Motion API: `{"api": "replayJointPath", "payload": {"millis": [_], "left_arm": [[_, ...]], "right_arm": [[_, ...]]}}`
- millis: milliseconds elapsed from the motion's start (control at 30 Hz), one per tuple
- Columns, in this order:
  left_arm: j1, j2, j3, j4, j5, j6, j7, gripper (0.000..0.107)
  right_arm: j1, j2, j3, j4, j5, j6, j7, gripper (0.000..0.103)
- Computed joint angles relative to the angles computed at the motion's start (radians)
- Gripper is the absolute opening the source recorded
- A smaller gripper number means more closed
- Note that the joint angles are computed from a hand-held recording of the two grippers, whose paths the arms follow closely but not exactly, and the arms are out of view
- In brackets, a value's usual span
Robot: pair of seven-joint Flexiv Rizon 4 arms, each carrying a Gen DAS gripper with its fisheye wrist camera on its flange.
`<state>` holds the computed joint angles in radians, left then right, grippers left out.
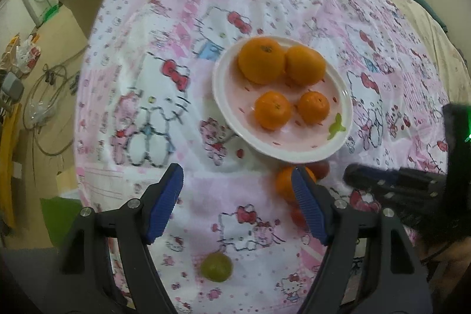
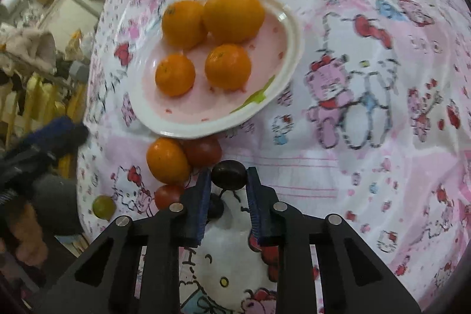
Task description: Organize fruits
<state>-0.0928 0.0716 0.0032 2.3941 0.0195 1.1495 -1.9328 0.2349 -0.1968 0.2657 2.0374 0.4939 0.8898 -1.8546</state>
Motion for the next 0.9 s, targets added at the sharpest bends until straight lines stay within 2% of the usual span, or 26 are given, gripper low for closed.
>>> {"api": "replayJointPath", "payload": {"millis": [200,333,500,567,667,700,733,767,900], "left_arm": [[-0.04,-0.074,-0.028,-0.022,-0.09,0.004,0.044,0.073],[-0.065,-0.135,-0.038,-0.072,-0.045,-0.017,0.02,0.073],[-0.091,-0.186,-0.042,-0.117,-0.034,-0.055,0.051,0.071],[-0.096,-0.198,-0.042,-0.121,-0.051,-0.06,0.065,0.066],[-0.105,-0.215,-0.035,-0.137,-0.039,-0.082,0.062,0.065],[-0.106,-0.219,-0.033,-0.139,-0.038,-0.085,0.064,0.056],[-0.105,-0.221,-0.032,-0.141,-0.043,-0.092,0.071,0.041],[-0.106,-0.222,-0.028,-0.147,-0.033,-0.11,0.065,0.039],[-0.103,-0.207,-0.03,-0.12,-0.072,-0.079,0.094,0.038]], "right_arm": [[-0.059,0.051,-0.028,-0.011,0.105,-0.02,-0.043,0.025],[-0.077,0.073,-0.049,-0.021,0.151,-0.023,-0.063,0.025],[-0.086,0.081,-0.064,-0.035,0.185,-0.039,-0.081,0.025],[-0.09,0.084,-0.069,-0.04,0.194,-0.051,-0.095,0.025],[-0.088,0.083,-0.071,-0.043,0.199,-0.055,-0.103,0.025],[-0.088,0.083,-0.071,-0.044,0.201,-0.056,-0.104,0.025],[-0.087,0.083,-0.071,-0.044,0.201,-0.056,-0.106,0.025],[-0.086,0.083,-0.071,-0.044,0.2,-0.054,-0.107,0.025],[-0.084,0.085,-0.071,-0.045,0.203,-0.054,-0.114,0.025]]}}
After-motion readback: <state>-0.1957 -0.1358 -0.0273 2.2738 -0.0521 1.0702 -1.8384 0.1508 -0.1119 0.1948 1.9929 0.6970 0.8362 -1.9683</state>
